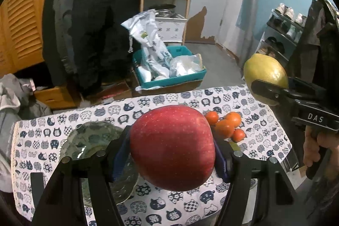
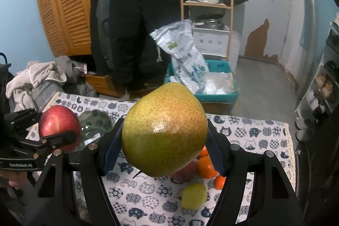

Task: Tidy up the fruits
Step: 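Lift the red apple with the left tool while the right tool lifts the pear toward the bowl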

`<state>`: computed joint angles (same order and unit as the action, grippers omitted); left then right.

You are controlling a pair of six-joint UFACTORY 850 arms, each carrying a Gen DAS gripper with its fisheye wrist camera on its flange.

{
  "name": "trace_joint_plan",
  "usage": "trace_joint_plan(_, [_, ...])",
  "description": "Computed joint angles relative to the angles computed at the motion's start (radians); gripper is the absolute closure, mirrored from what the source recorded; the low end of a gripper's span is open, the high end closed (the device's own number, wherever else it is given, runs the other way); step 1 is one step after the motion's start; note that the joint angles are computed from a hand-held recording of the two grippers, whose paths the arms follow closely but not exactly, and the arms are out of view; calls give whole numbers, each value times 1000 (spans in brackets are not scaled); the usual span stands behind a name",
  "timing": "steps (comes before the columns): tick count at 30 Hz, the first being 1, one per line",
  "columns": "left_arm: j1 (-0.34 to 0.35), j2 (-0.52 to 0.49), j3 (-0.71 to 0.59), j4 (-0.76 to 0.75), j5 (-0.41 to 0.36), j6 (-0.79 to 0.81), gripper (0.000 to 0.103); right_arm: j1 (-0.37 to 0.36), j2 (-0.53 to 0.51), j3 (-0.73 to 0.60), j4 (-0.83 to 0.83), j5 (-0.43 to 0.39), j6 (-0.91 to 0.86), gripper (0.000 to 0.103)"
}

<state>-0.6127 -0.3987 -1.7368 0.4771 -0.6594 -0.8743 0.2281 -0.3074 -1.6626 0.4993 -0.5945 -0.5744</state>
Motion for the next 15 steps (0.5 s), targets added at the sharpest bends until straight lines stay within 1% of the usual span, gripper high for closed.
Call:
trace_joint_plan(4, [17, 35, 58, 25, 9, -38, 33, 26, -21, -27, -15, -15, 18, 32])
trace_joint_plan(15, [78, 110, 192, 28, 34, -102, 33, 108, -89, -112, -30, -56, 41, 32])
